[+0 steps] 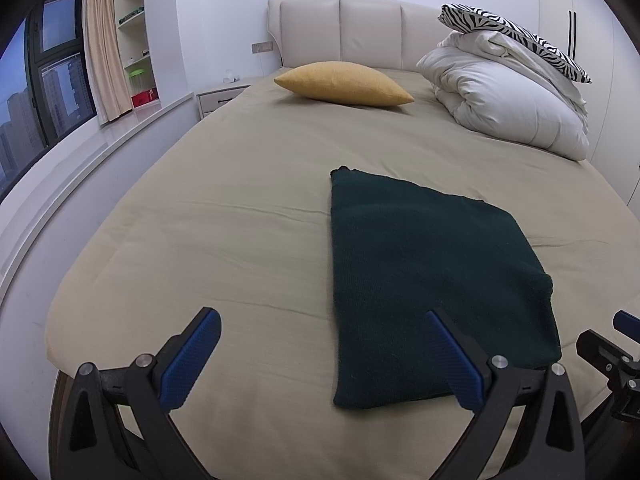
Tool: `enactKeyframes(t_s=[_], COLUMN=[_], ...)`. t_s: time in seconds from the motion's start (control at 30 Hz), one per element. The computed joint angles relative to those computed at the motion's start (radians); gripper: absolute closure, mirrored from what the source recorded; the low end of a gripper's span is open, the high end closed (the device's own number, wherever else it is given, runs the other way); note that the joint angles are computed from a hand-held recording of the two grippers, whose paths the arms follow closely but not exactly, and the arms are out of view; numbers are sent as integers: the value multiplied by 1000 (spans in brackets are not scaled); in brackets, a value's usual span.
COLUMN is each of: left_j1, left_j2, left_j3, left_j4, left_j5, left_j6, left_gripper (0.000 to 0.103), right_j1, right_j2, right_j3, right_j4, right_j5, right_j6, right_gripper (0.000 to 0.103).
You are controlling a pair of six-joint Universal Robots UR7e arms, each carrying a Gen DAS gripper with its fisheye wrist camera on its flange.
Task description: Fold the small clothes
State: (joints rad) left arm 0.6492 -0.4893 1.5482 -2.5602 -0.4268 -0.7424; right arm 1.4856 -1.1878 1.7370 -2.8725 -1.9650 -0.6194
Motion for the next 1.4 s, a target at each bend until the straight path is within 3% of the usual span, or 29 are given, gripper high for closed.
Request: enactKeyframes(t_s=[1.4], left_j1=[-1], left_j2=[-3], left_j3=[0], left_j4=[8], left_j5=[-4], left_j6=[-4], left_gripper=[0], right_j1=[-8], right_j2=[-8], right_j3=[3], right_j4=[17], right_j5=[8], right_j6=[-8], right_gripper=[0])
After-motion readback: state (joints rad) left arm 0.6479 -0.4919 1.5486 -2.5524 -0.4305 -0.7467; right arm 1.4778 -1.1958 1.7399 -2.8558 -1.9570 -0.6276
